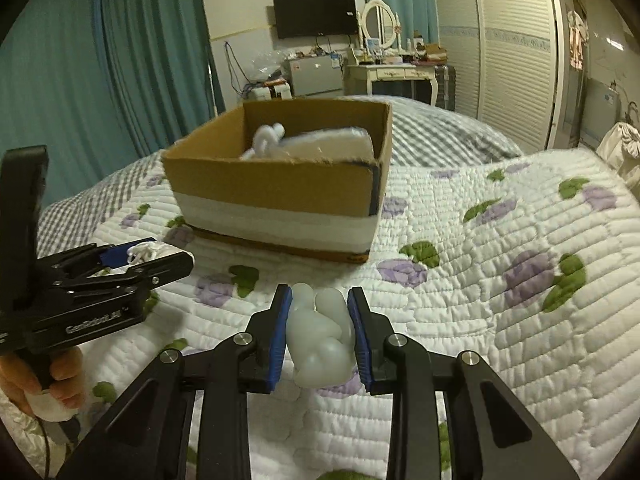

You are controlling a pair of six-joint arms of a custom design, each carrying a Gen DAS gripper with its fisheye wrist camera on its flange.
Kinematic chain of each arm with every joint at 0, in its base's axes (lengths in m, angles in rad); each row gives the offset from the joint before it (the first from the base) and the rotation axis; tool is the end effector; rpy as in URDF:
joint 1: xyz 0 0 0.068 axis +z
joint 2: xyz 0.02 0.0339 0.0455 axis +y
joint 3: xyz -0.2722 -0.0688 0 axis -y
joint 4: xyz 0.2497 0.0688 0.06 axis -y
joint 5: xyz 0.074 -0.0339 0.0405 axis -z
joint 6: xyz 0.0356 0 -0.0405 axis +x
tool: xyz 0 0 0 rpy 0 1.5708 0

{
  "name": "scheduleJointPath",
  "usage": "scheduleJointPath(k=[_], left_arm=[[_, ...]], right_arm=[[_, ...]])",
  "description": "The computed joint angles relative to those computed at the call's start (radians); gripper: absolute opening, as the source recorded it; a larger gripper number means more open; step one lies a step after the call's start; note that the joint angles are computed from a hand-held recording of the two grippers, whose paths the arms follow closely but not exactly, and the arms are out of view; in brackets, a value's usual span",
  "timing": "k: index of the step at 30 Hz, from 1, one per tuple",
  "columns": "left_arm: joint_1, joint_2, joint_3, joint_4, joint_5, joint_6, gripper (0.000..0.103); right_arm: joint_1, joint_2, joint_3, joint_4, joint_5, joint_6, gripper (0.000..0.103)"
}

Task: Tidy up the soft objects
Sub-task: 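Carry both items into the box and open both grippers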

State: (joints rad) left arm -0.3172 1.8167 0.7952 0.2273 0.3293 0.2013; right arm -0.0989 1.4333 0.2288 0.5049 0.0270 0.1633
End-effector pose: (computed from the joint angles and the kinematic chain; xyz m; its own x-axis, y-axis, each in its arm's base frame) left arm 0.3226 -0.1180 0.1191 -0.5620 0.3836 -0.7328 0.6357 0.7672 -0.0859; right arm 0.2109 -0.0219 0.1009 -0.6129 0.2241 -0.7577 0.2218 0.9692 0.1072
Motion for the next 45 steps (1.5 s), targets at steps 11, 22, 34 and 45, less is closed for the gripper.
scheduleJointPath(k=[11,22,34,45], left_arm=[[-0.023,-0.28,-0.008,-0.126,-0.01,-0.011,0.055],[-0.046,-0.188,0.235,-0.148,-0.021,-0.031,0.055],[-0.064,0.198,0.654,-0.275,-0.063,-0.056,0.055],[-0.085,0.413,0.812,-0.286,-0.104,-0.022,0.056]], right_arm=[[0.063,-0.447,0.096,-0.417,0.03,-0.028,0.028],[0.036,-0.387,0.42,-0.566,-0.034,-0.11,0.028],[-0.046,0.11,0.756,-0.467,-0.086,-0.143,0.029],[-0.096,0.532,1.031,-0.456,-0.116,-0.136,0.029]])
